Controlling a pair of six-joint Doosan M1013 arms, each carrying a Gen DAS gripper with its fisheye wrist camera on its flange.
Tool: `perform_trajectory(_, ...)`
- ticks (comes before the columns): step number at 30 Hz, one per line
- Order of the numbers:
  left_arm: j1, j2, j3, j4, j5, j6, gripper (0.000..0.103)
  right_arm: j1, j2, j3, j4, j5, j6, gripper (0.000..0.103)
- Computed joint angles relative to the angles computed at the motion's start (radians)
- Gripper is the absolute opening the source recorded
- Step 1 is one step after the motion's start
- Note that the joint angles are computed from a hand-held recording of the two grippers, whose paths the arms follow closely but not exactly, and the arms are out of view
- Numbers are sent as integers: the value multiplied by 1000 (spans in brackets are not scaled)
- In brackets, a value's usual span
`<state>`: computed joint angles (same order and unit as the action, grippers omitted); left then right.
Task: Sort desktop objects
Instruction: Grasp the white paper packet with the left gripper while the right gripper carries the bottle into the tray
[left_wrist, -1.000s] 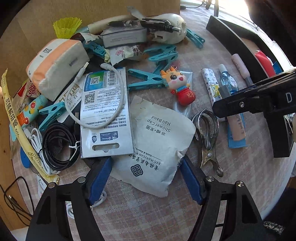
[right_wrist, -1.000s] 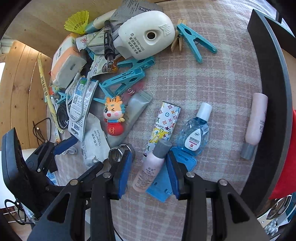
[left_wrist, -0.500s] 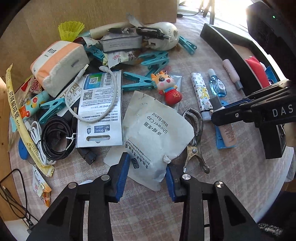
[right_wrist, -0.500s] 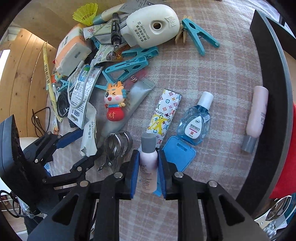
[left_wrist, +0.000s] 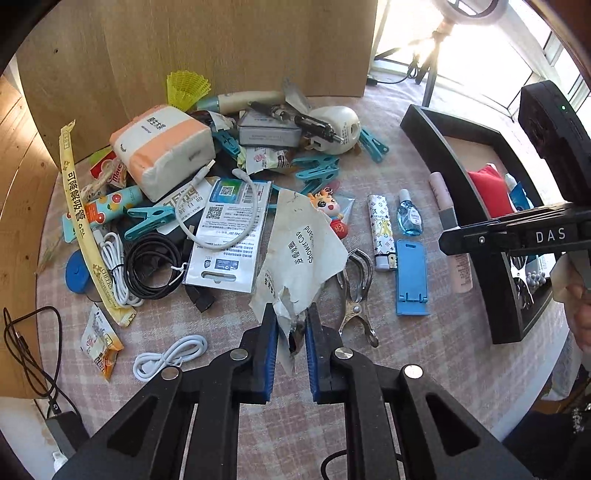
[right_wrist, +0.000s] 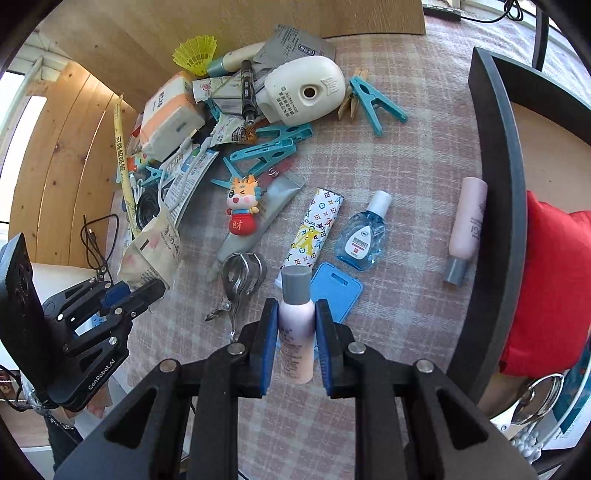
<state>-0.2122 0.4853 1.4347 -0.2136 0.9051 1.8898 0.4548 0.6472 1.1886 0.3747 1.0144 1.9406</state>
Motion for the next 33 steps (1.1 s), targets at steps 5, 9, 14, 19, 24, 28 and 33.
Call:
perform_trajectory(5, 11, -19, -10, -46, 5, 60, 13, -38, -58, 54, -1, -29, -13, 20)
perform_trajectory(9, -10, -21, -31, -84, 4, 91, 13, -56, -108, 116, -15, -78, 7, 20)
perform_trajectory(14, -53, -6, -75, -106, 11, 119, 13, -85, -161, 180, -63, -129, 66, 20)
perform_trajectory(19, -102, 30, -139, -133, 29, 149, 13, -119, -196, 221, -155, -153, 153, 20)
perform_trajectory(24, -149, 81, -223, -128, 52, 130, 13, -149, -196, 220, -241, -135, 205, 20)
perform_trajectory(28, -182, 125, -288, -127, 56, 114, 13, -166, -182, 200, -281, -118, 217, 20)
perform_trajectory(33, -215, 171, -347, -113, 67, 92, 13, -176, -163, 174, -304, -87, 201, 20)
